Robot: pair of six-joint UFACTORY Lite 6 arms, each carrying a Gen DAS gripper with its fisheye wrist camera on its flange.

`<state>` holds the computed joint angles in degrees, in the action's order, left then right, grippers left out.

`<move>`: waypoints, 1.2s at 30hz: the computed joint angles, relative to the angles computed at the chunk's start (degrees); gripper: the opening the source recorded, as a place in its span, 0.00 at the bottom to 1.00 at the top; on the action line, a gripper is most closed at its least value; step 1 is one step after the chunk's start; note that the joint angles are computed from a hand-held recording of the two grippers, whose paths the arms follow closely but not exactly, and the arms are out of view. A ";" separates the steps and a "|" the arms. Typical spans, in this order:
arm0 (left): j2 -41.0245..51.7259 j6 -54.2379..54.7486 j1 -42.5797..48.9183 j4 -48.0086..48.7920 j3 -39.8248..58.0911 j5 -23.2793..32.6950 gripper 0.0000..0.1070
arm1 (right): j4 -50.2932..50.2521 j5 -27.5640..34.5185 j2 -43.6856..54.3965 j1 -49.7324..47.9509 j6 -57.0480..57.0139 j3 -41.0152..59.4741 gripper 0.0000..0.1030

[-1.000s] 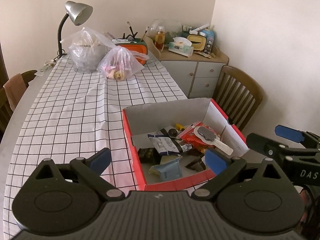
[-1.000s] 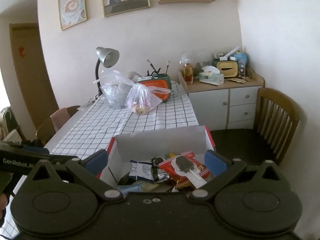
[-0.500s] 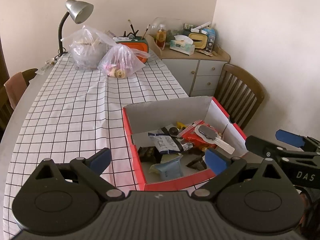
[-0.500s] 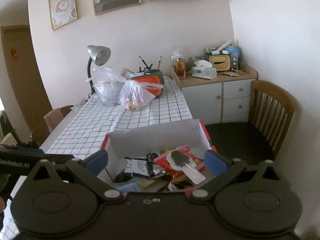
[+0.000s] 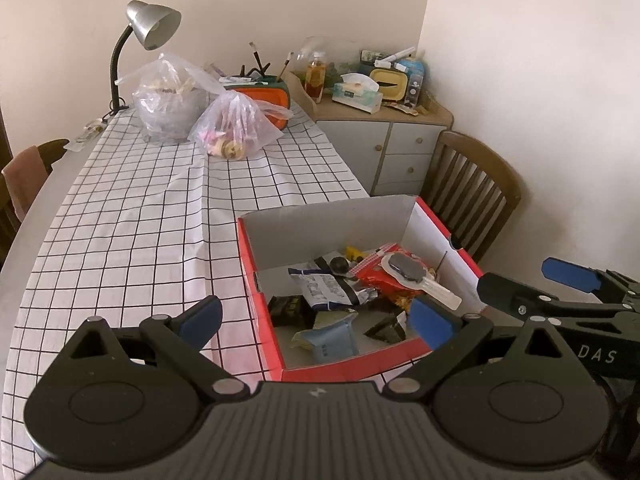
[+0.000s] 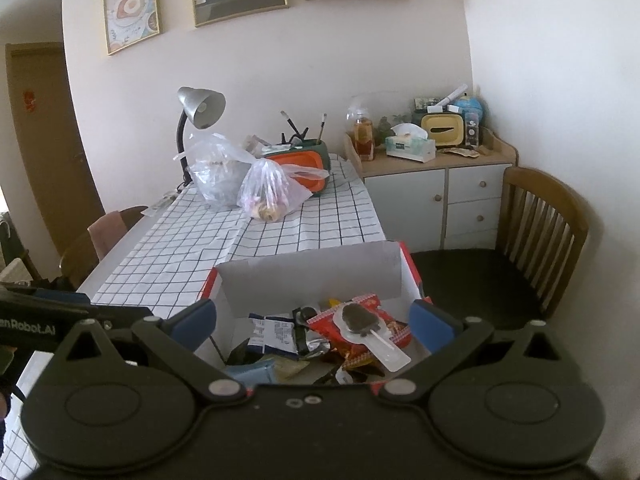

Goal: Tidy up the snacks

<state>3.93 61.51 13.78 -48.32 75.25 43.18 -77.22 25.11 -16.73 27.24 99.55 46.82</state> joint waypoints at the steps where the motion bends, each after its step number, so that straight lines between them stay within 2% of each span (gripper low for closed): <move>1: -0.04 0.00 -0.03 -0.03 -0.04 -0.04 0.94 | 0.19 -0.04 0.00 0.00 -0.30 0.07 1.00; 14: -0.54 0.27 0.19 -0.13 -0.38 0.16 0.94 | 2.68 0.72 -1.11 0.73 -1.78 -0.48 1.00; 36: -1.42 4.04 2.34 -1.42 -1.33 3.81 0.94 | 5.55 6.21 -2.93 5.05 -0.66 -2.04 1.00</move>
<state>2.51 65.55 16.11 -49.73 73.92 46.99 -71.68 31.32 -19.66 32.28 98.90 44.78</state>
